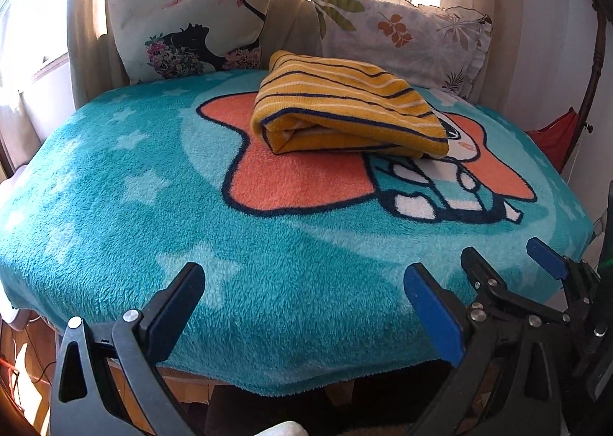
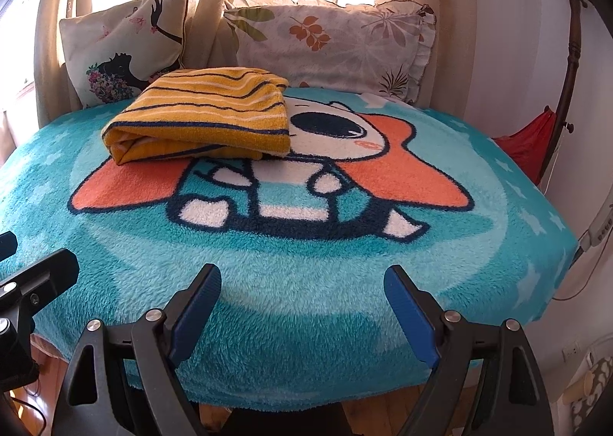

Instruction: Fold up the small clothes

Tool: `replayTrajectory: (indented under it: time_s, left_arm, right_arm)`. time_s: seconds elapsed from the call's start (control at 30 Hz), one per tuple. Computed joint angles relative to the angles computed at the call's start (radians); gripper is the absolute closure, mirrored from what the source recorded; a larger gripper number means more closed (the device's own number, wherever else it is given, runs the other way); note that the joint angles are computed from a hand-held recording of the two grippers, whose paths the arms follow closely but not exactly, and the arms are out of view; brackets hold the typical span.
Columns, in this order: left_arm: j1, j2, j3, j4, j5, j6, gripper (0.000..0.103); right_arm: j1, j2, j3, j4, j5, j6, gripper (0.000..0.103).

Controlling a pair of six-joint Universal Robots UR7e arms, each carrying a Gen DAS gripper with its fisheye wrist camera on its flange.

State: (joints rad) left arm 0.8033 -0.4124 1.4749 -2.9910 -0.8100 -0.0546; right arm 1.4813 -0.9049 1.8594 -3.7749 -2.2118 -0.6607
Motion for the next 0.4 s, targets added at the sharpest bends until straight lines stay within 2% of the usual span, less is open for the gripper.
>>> replayTrajectory:
  time_s: [0.4]
  left_arm:
    - [0.011,0.002,-0.006,0.022,-0.014,-0.01,0.0]
  right_arm:
    - [-0.007,0.004,-0.009,0.034,0.017,0.008,0.012]
